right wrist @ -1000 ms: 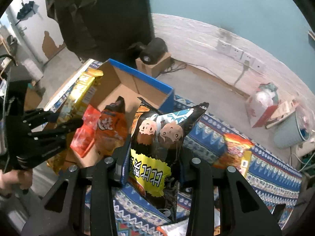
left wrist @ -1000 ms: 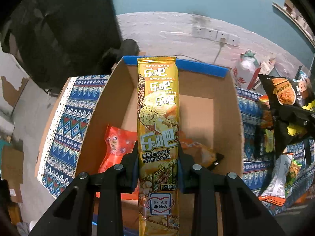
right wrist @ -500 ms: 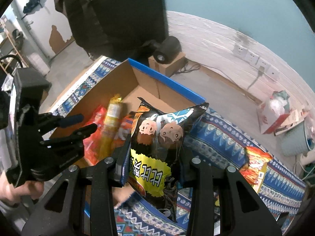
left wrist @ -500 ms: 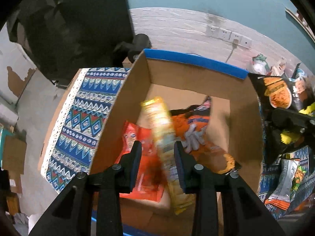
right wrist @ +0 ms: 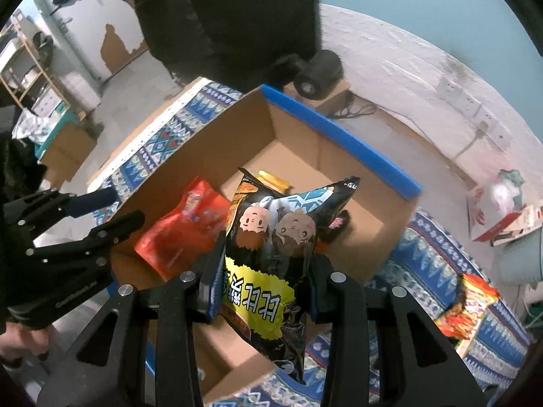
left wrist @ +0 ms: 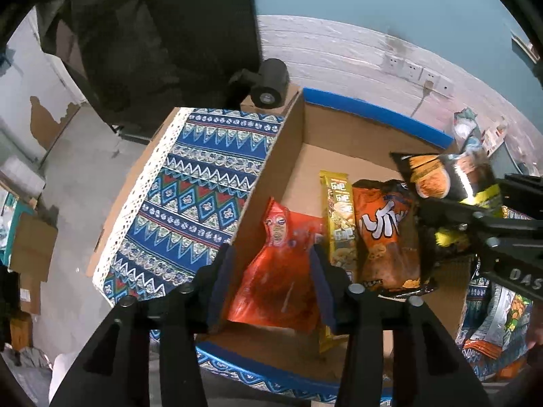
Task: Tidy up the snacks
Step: 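Release the yellow bag with the left tool while the right tool drops the black bag into the box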
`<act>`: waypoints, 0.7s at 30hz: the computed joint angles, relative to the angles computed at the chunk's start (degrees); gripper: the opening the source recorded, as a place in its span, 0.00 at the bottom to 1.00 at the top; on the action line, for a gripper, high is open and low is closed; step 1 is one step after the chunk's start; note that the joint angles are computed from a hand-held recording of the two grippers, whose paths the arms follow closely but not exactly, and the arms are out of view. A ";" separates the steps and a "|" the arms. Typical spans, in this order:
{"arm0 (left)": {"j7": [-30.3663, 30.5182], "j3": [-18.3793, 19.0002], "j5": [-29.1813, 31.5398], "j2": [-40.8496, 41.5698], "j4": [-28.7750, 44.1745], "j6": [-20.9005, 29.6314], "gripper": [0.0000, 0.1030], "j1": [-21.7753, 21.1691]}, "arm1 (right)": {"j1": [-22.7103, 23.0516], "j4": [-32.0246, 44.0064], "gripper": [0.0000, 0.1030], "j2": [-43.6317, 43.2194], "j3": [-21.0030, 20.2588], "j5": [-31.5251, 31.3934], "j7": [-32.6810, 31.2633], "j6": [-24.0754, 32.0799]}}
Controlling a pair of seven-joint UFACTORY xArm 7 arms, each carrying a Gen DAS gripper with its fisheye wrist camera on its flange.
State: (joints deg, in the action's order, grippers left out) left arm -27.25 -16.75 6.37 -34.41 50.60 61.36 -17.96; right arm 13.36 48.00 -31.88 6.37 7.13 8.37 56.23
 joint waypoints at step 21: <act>0.30 -3.92 1.17 3.56 4.75 -0.31 0.74 -3.06 | -2.03 -1.35 0.67 -5.84 -0.57 -2.43 -0.09 3.37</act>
State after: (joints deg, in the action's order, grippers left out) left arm -26.94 -20.68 7.54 -30.84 55.35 61.05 -21.02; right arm 11.33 46.65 -37.72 5.80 4.70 8.28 59.60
